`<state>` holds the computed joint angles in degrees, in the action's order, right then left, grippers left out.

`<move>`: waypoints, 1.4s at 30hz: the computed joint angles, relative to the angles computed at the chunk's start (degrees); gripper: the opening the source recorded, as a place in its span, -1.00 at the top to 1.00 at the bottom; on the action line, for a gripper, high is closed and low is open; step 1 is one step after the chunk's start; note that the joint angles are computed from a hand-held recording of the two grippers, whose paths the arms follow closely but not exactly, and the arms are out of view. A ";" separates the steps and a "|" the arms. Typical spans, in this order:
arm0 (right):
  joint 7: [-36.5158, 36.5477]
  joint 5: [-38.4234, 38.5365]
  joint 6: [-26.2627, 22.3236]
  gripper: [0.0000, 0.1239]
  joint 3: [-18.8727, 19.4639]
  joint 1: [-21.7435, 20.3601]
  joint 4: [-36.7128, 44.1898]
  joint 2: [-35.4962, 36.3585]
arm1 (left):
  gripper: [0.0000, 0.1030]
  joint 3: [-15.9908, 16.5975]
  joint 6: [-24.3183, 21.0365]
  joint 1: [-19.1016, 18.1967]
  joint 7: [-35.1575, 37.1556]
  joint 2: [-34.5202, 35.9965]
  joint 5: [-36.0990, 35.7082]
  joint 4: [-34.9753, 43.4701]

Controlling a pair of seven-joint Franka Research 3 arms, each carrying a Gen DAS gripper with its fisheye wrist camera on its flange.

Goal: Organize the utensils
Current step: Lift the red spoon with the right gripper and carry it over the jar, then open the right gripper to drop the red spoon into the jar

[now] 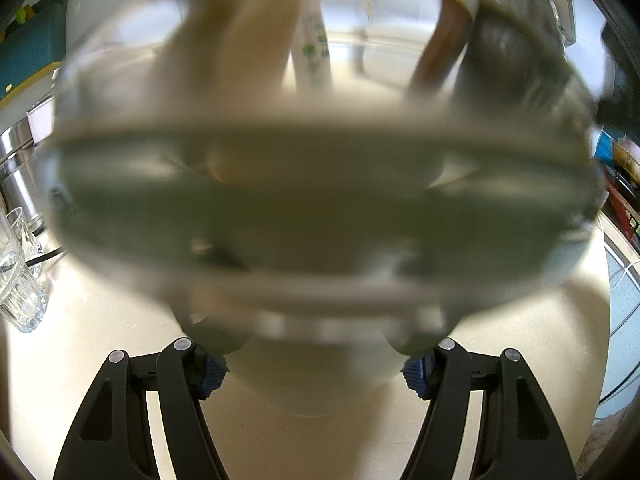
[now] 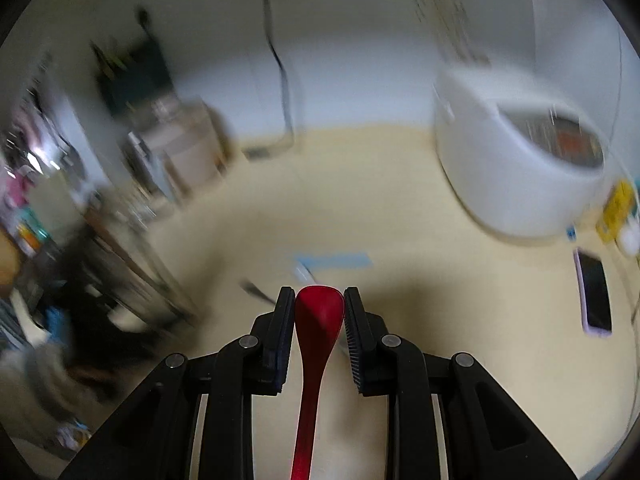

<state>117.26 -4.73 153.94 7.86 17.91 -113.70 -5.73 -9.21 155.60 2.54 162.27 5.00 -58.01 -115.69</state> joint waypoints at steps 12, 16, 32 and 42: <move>-30.89 28.31 11.44 0.60 1.93 7.15 24.31 17.12 | -0.40 -0.03 -0.04 0.08 -0.01 0.00 0.04 0.02; -27.73 22.69 11.73 0.60 -0.22 10.49 33.47 25.57 | -0.40 -0.02 -0.06 0.08 -0.03 -0.01 0.06 0.02; -13.13 1.59 17.90 0.59 -11.98 20.13 27.66 27.13 | -0.41 -0.12 -0.72 0.28 1.04 0.47 -1.82 0.21; -15.73 0.89 13.97 0.47 -6.25 15.78 20.24 19.78 | -0.41 -0.09 -1.01 0.44 1.24 0.50 -2.12 0.26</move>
